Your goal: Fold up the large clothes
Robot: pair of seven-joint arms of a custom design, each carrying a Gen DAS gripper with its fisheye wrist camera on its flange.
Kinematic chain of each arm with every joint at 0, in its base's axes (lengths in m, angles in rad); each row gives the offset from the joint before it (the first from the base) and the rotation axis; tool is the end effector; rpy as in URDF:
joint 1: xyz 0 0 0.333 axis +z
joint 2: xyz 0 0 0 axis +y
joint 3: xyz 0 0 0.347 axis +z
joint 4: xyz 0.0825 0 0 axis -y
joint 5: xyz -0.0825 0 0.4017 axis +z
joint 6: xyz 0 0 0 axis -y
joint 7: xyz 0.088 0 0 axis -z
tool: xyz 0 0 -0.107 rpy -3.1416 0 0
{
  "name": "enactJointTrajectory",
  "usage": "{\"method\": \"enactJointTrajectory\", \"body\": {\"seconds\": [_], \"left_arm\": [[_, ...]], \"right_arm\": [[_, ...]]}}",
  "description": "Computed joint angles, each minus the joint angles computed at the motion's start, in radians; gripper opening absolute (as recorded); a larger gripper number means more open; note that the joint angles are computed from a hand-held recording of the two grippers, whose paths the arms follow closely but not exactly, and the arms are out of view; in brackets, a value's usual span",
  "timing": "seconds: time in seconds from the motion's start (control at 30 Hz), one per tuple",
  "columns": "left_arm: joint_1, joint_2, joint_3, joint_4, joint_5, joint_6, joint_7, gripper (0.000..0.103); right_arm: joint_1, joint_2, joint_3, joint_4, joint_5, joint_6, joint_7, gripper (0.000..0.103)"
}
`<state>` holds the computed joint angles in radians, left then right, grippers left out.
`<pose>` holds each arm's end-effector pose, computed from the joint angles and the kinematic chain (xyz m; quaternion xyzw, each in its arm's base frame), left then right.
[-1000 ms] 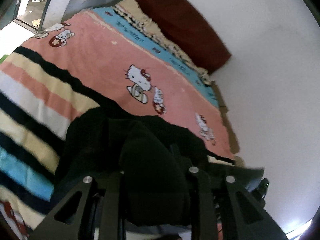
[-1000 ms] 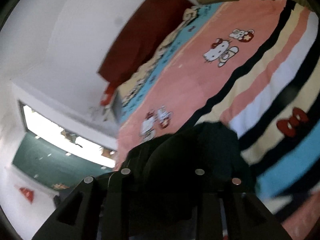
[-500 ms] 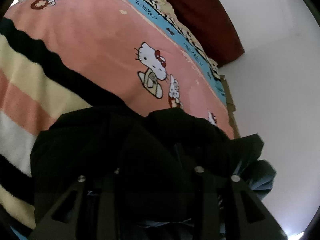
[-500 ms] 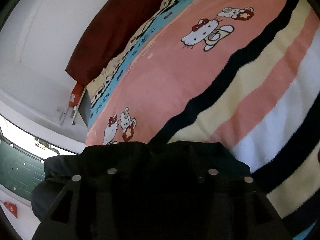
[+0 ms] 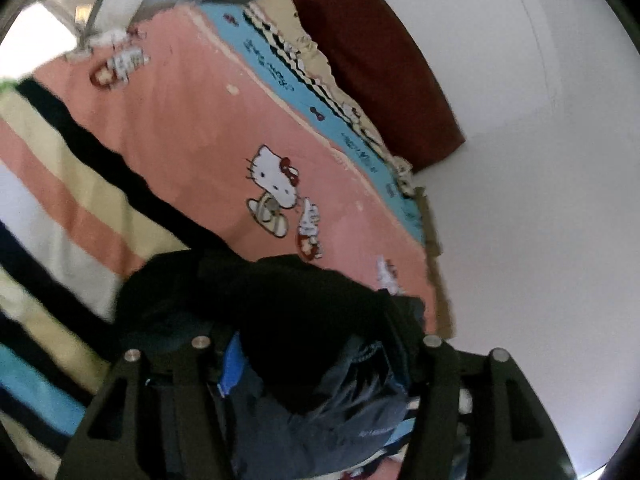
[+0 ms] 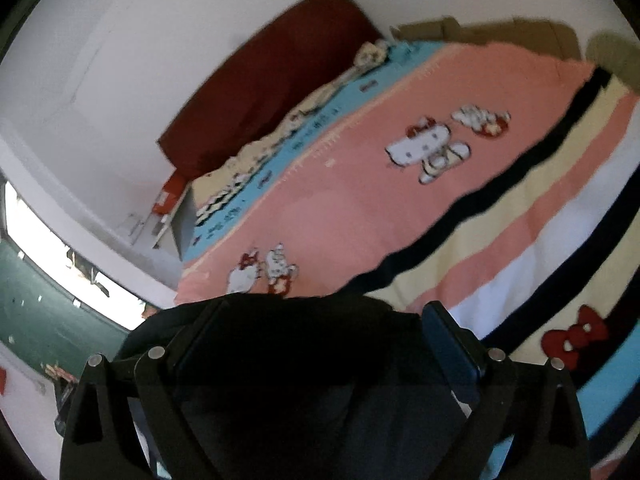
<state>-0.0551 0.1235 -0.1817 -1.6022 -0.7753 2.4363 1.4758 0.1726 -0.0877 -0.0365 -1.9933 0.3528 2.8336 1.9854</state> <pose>0.6530 -0.1508 0.6650 0.7083 -0.5291 0.4585 0.0900 0.5927 0.0623 0.6350 -0.4291 0.7789 -0.1069 0.4448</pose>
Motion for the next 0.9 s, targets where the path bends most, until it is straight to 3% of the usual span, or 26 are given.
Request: {"method": "enactJointTrajectory", "body": {"seconds": [0.2, 0.37, 0.5, 0.73, 0.9], "left_arm": [[-0.037, -0.12, 0.019, -0.077, 0.311, 0.036, -0.145, 0.056], [-0.021, -0.193, 0.034, -0.132, 0.434, 0.079, -0.24, 0.056], [-0.028, -0.208, 0.023, -0.142, 0.508, 0.077, -0.239, 0.056], [-0.122, -0.088, -0.038, -0.086, 0.541, 0.065, -0.131, 0.056], [-0.214, 0.132, -0.049, 0.147, 0.67, -0.051, -0.106, 0.056]], "right_arm": [[0.027, -0.067, 0.035, -0.004, -0.149, -0.08, 0.009, 0.096], [0.072, -0.086, 0.053, -0.011, -0.215, -0.109, -0.039, 0.096], [0.092, -0.076, 0.065, -0.007, -0.262, -0.103, -0.057, 0.096], [0.102, 0.004, 0.076, 0.041, -0.295, -0.111, -0.07, 0.094], [0.088, 0.135, 0.085, 0.187, -0.319, -0.202, -0.095, 0.091]]}}
